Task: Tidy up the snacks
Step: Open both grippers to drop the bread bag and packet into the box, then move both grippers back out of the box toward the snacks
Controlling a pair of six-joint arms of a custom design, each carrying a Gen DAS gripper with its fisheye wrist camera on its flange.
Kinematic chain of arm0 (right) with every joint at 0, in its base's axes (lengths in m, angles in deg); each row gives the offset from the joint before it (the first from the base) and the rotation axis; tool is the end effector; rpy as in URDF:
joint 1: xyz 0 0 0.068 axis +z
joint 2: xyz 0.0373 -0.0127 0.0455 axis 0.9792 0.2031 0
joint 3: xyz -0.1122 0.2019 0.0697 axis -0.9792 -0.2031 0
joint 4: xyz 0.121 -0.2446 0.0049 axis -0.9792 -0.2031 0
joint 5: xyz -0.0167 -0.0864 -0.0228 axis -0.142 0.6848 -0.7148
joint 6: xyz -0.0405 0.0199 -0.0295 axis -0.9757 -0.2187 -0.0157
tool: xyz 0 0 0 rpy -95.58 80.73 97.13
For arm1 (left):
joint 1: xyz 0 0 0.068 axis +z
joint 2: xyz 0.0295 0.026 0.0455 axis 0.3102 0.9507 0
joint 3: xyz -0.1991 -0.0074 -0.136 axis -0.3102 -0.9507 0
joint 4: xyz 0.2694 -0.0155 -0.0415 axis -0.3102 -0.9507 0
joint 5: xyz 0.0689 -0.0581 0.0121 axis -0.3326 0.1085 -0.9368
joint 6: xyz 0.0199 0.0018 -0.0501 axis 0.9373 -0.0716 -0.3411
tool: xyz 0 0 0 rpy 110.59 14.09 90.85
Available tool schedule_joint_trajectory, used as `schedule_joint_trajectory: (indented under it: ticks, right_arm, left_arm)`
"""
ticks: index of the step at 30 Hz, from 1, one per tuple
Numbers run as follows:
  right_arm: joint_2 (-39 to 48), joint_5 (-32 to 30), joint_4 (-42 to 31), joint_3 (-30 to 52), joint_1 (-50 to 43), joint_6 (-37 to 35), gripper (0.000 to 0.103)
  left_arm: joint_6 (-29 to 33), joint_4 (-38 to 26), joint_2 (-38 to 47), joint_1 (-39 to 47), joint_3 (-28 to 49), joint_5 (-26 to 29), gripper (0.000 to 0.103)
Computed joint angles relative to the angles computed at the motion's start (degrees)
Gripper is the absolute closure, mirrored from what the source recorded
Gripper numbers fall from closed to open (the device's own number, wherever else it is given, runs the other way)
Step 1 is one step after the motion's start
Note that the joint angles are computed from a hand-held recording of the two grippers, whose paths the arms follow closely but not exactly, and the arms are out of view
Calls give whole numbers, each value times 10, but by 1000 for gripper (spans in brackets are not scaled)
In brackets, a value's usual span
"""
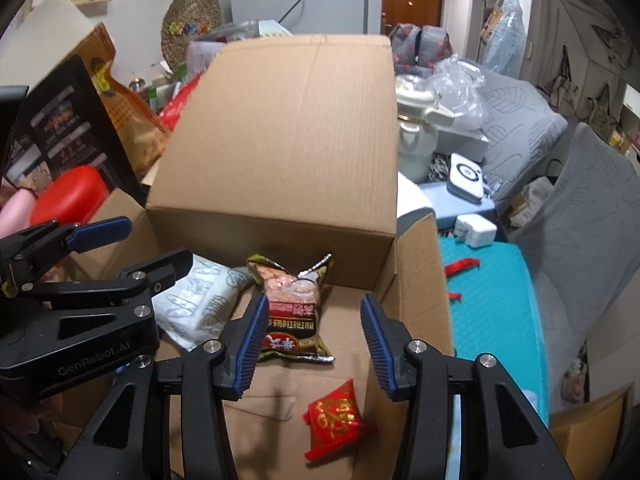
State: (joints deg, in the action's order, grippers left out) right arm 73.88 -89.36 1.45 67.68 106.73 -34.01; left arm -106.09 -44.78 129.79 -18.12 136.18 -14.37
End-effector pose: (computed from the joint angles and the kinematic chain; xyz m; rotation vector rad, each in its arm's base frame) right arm 0.3168 0.1721 0.2382 -0.5819 2.3730 0.2458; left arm 0.2951 -0.1957 0.2416 -0.1569 2.4322 0.0781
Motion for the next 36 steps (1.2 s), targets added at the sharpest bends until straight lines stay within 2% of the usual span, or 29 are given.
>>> schedule_joint_trajectory:
  ticks: [11, 19, 26, 29, 32, 36]
  right_arm:
    - [-126, -7, -36, -31, 1, 13, 55]
    - [-239, 32, -81, -52, 20, 24, 55]
    - [-337, 79, -131, -69, 53, 32, 55]
    - [-380, 104, -152, -77, 75, 39, 51]
    - [-418, 137, -179, -82, 107, 51, 51]
    - [-472, 186, -218, -90, 158, 70, 41]
  left_arm:
    - [-37, -85, -73, -74, 33, -80, 35]
    - [-81, -167, -102, -167, 87, -165, 35]
    - [-147, -249, -109, -251, 126, -230, 35]
    - [-188, -294, -112, -294, 144, -256, 35]
    - [-230, -339, -104, -331, 165, -280, 35]
    - [-296, -396, -97, -386, 183, -304, 31]
